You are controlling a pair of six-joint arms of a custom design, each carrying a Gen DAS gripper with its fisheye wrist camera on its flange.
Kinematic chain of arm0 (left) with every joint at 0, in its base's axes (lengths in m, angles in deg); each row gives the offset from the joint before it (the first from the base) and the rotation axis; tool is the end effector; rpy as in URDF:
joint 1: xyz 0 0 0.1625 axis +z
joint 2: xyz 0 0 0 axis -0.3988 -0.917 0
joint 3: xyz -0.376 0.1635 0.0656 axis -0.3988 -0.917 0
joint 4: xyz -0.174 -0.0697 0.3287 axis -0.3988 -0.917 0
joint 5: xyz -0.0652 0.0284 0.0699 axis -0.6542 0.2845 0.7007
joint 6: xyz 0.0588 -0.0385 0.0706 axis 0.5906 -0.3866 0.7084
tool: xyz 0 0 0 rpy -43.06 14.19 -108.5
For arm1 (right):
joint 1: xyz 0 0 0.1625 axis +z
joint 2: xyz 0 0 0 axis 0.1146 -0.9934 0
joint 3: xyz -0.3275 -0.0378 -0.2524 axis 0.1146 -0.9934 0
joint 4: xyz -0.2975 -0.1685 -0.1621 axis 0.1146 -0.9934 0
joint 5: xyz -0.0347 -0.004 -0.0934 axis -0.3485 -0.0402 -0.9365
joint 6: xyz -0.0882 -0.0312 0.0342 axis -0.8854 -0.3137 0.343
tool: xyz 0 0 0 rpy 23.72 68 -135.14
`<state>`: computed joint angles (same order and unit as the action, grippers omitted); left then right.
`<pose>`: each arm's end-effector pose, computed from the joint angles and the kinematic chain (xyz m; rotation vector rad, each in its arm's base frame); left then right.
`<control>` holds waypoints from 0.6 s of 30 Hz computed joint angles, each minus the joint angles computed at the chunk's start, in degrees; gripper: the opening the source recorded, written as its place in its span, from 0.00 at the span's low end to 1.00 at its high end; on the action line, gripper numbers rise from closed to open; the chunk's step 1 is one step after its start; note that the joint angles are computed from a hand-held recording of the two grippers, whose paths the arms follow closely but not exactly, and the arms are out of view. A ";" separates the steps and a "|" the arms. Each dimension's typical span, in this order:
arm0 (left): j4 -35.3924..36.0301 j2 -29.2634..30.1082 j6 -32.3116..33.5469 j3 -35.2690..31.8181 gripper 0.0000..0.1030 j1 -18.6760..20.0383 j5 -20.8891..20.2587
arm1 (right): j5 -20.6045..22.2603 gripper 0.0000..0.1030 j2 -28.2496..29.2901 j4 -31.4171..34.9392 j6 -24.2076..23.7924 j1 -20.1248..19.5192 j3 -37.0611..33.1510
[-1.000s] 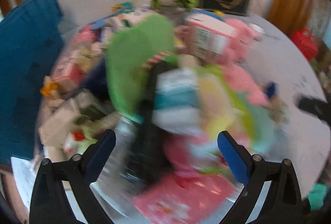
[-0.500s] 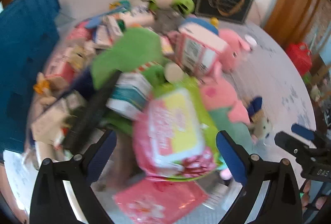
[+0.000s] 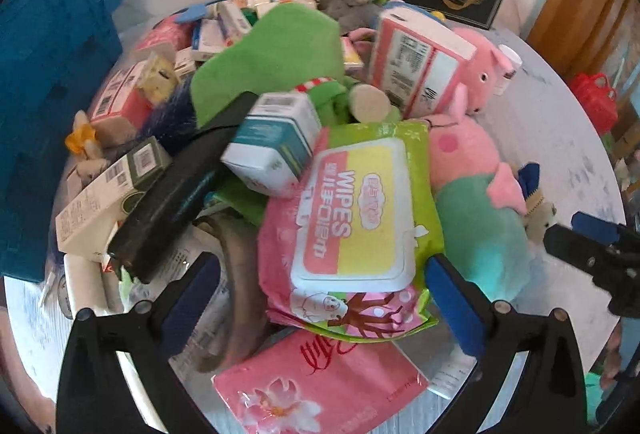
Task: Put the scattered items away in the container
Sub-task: 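Grasp the pink WIPES pack with the left tool while the right tool grasps the pink pig plush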
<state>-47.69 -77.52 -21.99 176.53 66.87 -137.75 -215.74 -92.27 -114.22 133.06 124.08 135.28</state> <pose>-0.1727 -0.4259 0.3029 0.8706 2.3759 -0.2404 0.3451 -0.3106 0.1048 -0.3644 -2.4521 0.8520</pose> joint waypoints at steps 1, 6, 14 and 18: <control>0.28 0.78 -0.37 -0.41 1.00 0.25 -0.52 | 0.45 1.00 0.51 -0.16 -0.69 -0.45 -0.58; -1.49 4.24 1.62 0.14 1.00 0.35 -1.08 | 1.21 1.00 0.95 3.66 0.66 -2.57 -3.19; -0.29 5.89 6.22 -1.85 0.88 3.24 -2.41 | 3.40 1.00 2.05 6.68 -1.22 -5.12 -6.47; 0.01 5.80 7.68 -2.53 0.88 3.94 -2.48 | 4.89 1.00 4.34 8.67 -3.41 -6.98 -9.44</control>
<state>-47.67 -71.73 -14.31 174.01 70.80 -140.23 -210.85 -87.92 -105.55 129.65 117.10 125.84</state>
